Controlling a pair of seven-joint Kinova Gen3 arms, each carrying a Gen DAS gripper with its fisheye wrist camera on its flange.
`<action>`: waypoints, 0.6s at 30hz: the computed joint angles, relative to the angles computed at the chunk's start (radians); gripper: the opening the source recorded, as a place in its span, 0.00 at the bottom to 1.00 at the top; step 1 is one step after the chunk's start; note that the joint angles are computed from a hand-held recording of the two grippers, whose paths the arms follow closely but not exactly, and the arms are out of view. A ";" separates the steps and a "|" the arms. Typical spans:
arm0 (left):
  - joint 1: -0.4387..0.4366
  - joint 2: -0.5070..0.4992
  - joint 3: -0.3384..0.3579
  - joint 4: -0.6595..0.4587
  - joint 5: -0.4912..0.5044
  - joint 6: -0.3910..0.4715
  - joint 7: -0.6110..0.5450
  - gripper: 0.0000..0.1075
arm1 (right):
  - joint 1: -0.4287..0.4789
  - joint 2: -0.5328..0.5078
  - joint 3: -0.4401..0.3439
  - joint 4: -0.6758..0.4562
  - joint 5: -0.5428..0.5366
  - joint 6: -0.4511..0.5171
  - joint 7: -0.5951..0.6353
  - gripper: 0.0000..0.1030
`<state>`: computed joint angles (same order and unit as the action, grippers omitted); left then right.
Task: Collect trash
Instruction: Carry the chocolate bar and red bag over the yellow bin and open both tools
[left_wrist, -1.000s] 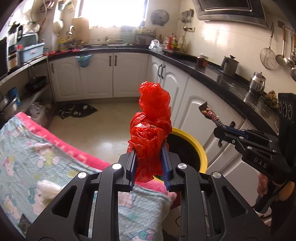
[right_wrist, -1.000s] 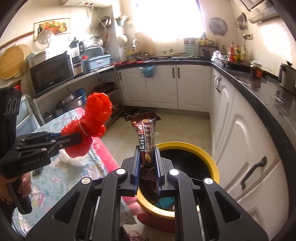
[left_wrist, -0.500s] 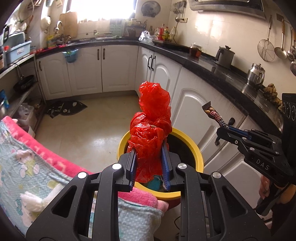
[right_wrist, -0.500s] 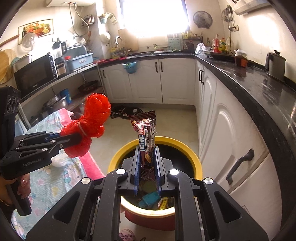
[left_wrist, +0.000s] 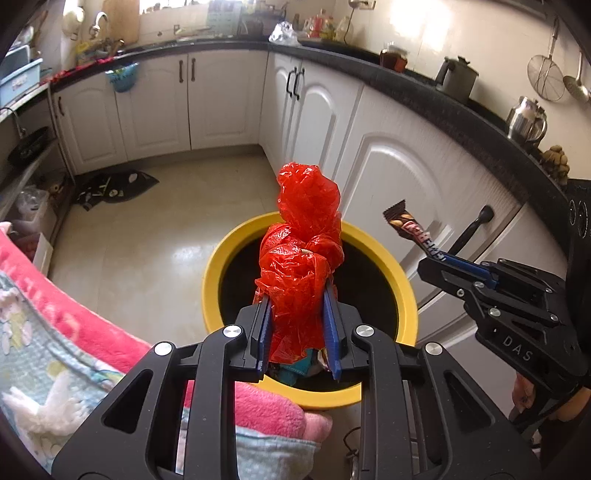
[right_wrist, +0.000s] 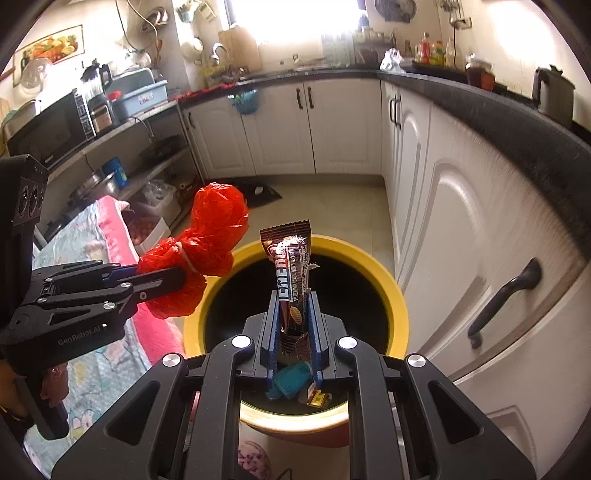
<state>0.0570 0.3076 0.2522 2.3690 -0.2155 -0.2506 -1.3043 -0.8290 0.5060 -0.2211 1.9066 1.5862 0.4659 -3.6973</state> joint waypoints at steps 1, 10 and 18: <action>0.004 0.011 -0.003 -0.006 0.001 0.002 -0.002 0.17 | 0.008 0.011 0.000 -0.008 -0.008 -0.012 0.007 0.14; 0.002 0.075 0.000 -0.057 0.026 0.041 -0.020 0.21 | 0.003 0.072 0.069 -0.064 -0.124 -0.102 0.106 0.17; 0.076 0.051 -0.092 -0.021 0.109 0.010 -0.076 0.45 | -0.048 0.080 0.158 -0.061 -0.132 -0.149 0.067 0.32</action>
<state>0.1333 0.3586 0.1601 2.3480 -0.1065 -0.2404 -1.3804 -0.8768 0.5860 -0.0632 1.8452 1.4540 0.3171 -3.6302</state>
